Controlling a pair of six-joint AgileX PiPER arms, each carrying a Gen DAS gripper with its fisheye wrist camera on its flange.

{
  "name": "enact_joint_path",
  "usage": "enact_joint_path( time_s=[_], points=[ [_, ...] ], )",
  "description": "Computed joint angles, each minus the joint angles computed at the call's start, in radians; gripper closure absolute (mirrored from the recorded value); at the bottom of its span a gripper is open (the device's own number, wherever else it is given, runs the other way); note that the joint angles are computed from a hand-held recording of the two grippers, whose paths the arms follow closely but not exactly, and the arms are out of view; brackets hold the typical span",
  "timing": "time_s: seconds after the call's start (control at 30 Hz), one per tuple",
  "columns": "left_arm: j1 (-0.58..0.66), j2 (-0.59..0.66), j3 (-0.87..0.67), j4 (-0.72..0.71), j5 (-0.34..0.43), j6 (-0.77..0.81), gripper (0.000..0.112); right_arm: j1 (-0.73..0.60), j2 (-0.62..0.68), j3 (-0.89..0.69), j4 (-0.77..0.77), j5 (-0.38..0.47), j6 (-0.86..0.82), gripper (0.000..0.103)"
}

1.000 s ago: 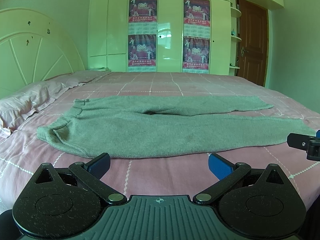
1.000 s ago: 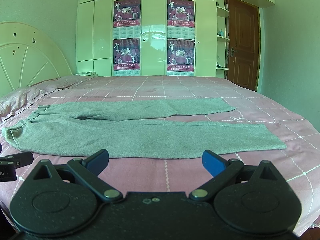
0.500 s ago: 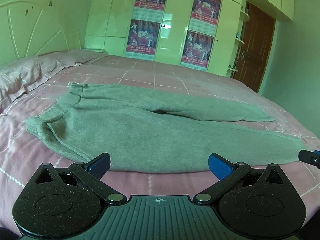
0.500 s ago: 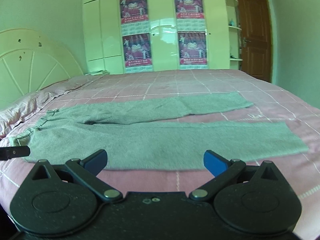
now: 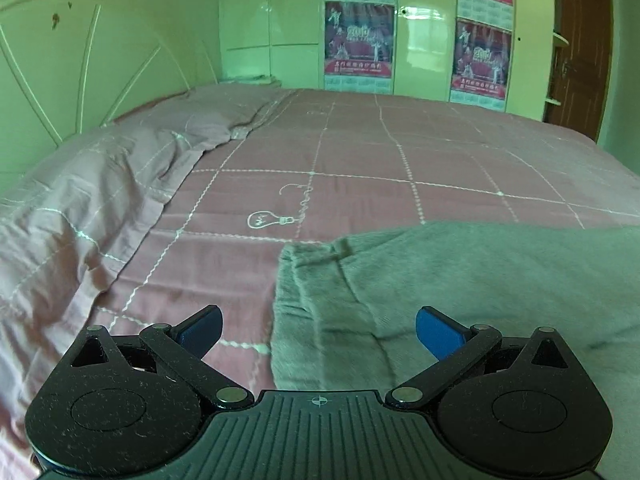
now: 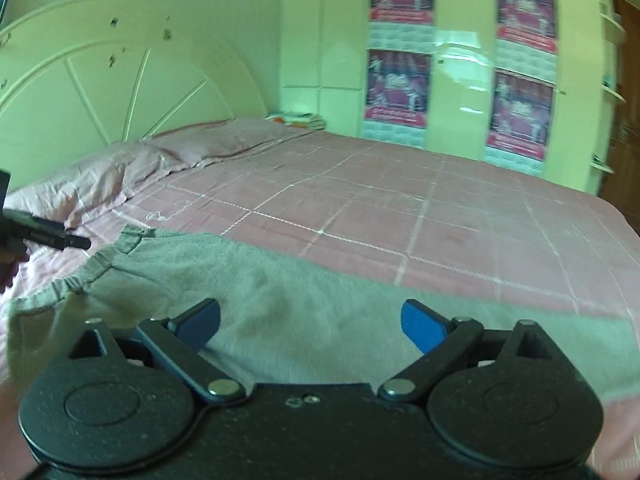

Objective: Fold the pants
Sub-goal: 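Grasp the sweatpants leg cuffs with the left tool while the right tool grasps the waistband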

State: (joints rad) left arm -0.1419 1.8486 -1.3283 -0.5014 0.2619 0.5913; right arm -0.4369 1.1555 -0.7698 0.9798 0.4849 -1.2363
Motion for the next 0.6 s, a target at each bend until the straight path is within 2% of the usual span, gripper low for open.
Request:
enact_joint_path(
  time_s=[0.03,0.07,0.1,0.13,0.2,0.27,0.33,0.43,0.5,0.6],
  points=[
    [0.016,0.067,-0.077,-0.019,0.041,0.014,0.02,0.034,0.083,-0.058,-0.021,-0.017,0.014,0.025],
    [0.028,0.14,-0.161,0.001,0.085,-0.003,0.027,0.066,0.158,-0.114,-0.047,-0.029,0.037,0.028],
    [0.03,0.194,-0.227,0.041,0.114,-0.022,0.04,0.085,0.226,-0.167,-0.062,-0.028,0.05,0.037],
    [0.032,0.234,-0.27,0.041,0.121,-0.011,0.041,0.101,0.289,-0.213,-0.062,-0.031,0.049,0.041],
    [0.041,0.287,-0.338,-0.034,0.144,0.036,0.041,0.125,0.4,-0.306,-0.074,-0.035,0.056,0.042],
    [0.043,0.354,-0.446,-0.041,0.212,0.05,0.041,0.141,0.51,-0.411,-0.107,-0.016,0.053,0.043],
    [0.052,0.447,-0.6,-0.056,0.324,0.054,0.041,0.162,0.599,-0.505,-0.201,-0.003,0.121,0.049],
    [0.047,0.554,-0.788,-0.021,0.438,0.017,0.041,0.189,0.715,-0.634,-0.369,0.012,0.246,0.051],
    [0.054,0.615,-0.905,-0.037,0.511,-0.01,0.041,0.186,0.77,-0.701,-0.45,0.051,0.294,0.057],
    [0.049,0.675,-1.006,-0.023,0.562,-0.008,0.043,0.177,0.85,-0.804,-0.572,0.097,0.39,0.059]
  ],
)
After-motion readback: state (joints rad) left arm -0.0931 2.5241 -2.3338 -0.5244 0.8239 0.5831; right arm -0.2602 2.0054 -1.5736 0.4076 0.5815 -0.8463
